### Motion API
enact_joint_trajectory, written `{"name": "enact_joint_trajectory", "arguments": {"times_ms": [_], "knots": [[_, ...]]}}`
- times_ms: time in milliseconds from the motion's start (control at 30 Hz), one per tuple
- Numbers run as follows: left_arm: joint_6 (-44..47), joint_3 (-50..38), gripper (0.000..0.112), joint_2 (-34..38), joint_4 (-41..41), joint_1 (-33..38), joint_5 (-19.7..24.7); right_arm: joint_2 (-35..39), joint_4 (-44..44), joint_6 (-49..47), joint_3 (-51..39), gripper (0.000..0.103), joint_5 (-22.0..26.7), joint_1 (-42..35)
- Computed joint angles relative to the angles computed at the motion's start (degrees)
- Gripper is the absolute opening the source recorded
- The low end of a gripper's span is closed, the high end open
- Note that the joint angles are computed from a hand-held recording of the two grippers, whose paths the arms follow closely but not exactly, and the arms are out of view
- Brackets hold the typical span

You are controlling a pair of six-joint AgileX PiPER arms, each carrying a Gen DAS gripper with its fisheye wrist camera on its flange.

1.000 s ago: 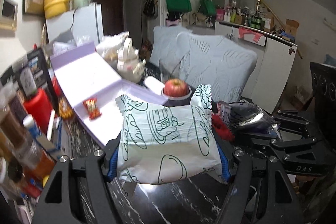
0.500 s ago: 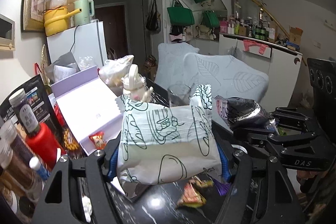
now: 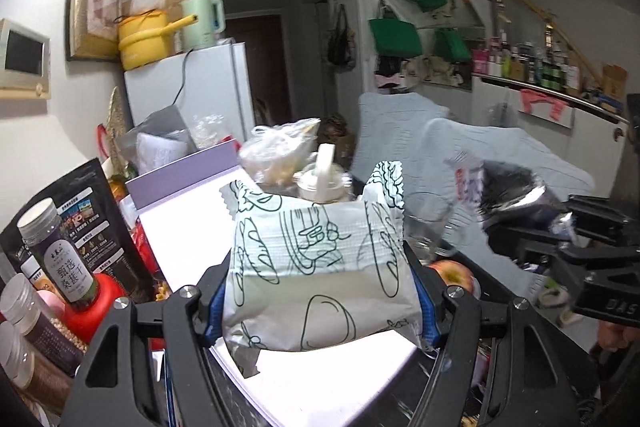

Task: Organize soft objects
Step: 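Carry the white pouch and silver bag over the lavender box with both tools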

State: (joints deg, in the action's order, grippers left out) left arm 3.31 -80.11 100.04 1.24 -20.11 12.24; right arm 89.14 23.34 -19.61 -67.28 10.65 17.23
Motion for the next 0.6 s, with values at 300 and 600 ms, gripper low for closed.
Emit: {"name": "enact_joint_trajectory", "arguments": {"times_ms": [300, 600], "knots": [[-11.93, -11.58, 0.071, 11.79, 9.57, 2.83, 2.81, 13.66, 8.64, -10.22, -15.26, 0.03, 2.69, -1.11], [-21.73, -18.95, 0.071, 20.31, 17.6, 4.28, 5.71, 24.15, 9.34, -10.4, -27.42, 0.03, 6.42, -1.61]]}}
